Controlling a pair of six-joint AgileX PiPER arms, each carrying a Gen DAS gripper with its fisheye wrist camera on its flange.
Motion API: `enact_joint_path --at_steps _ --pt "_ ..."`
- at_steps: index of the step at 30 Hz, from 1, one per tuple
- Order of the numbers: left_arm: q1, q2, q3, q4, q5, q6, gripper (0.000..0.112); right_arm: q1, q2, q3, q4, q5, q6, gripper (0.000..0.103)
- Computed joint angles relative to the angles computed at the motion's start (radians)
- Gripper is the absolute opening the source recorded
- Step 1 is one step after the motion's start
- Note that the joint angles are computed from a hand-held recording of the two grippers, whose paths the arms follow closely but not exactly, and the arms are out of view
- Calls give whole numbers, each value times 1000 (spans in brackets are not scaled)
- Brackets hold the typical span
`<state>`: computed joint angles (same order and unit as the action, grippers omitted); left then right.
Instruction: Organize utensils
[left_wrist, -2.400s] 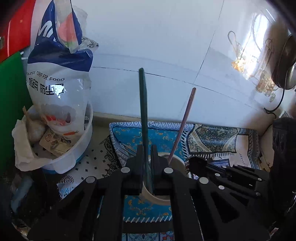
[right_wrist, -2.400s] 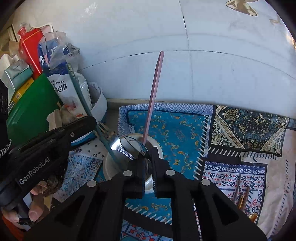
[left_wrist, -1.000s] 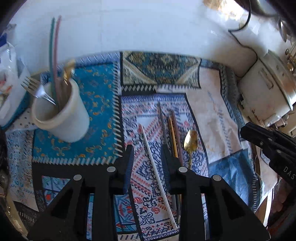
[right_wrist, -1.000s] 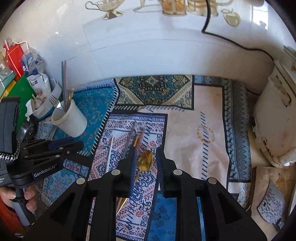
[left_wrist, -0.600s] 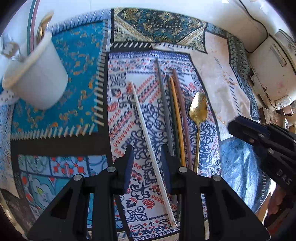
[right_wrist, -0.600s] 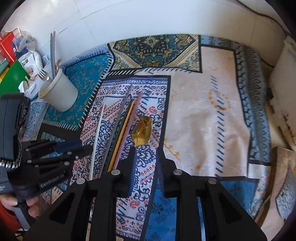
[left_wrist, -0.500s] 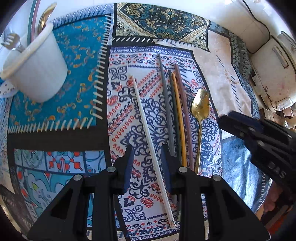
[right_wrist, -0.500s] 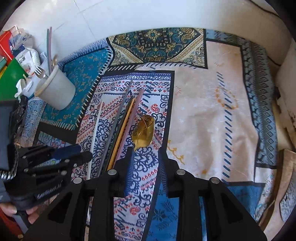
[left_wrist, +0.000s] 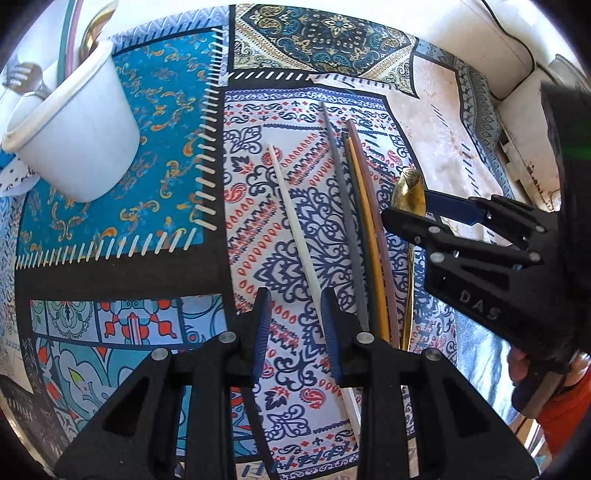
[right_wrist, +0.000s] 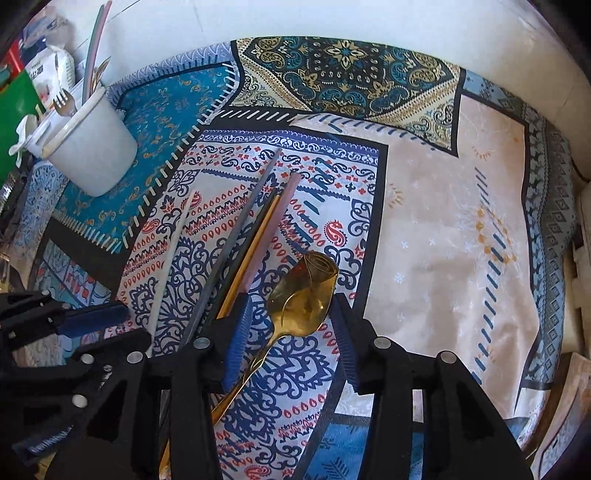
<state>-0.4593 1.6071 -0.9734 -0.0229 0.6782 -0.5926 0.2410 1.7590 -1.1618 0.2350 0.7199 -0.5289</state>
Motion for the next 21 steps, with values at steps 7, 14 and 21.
enact_joint_path --at_steps 7,14,21 --pt "-3 1 -6 -25 13 59 28 -5 -57 84 -8 -52 -37 28" --pt "-51 56 -80 67 67 -8 26 -83 -109 112 61 30 -150 14" --pt "-77 108 -144 121 106 38 7 -242 -178 165 158 155 -260 4"
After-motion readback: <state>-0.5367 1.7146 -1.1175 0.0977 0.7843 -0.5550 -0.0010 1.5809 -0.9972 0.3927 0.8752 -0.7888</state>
